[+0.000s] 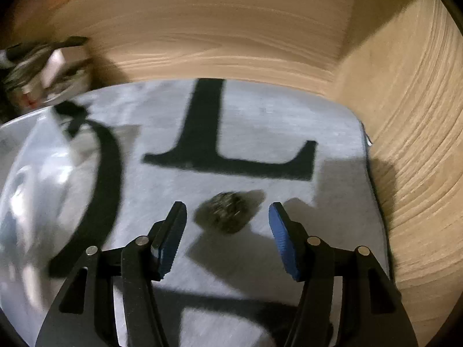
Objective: Organize rigid objects
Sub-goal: 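Grasp the dark round ornament on the rug with the right gripper, then carry the dark ornament into the clear box and release it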
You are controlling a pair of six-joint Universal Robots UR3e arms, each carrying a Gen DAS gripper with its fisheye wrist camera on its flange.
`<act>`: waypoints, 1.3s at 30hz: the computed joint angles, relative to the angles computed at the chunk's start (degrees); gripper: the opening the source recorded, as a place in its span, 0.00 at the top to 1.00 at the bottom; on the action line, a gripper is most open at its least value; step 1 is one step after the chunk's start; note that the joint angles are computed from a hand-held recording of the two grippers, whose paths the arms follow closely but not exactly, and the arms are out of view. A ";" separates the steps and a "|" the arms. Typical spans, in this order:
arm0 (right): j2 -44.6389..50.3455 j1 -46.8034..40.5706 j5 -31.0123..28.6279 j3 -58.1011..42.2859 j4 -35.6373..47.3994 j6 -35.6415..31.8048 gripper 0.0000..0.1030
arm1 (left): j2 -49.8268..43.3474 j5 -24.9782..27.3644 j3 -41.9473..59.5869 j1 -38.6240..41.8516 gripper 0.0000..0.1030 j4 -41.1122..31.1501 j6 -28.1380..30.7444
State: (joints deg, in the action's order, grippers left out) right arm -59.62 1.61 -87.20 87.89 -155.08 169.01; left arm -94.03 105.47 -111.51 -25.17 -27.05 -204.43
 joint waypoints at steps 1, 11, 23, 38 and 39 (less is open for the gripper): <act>0.97 -0.40 0.71 -1.29 1.07 0.48 0.61 | -0.01 0.01 0.04 -0.01 0.88 -0.07 0.02; -7.95 -1.79 8.69 6.85 -1.50 -0.87 0.72 | -0.32 0.19 0.51 -0.32 0.88 -0.41 -0.14; -16.58 7.32 16.17 10.04 -5.51 -7.16 0.71 | -0.25 -0.07 0.20 -0.06 0.88 0.11 -0.19; -5.51 16.85 15.00 -4.67 8.49 -10.90 0.70 | 0.38 -0.90 -1.04 0.34 0.88 1.50 -0.48; -5.86 16.77 15.04 -4.20 8.45 -11.19 0.67 | 0.45 -0.94 -1.23 0.37 0.88 1.72 -0.47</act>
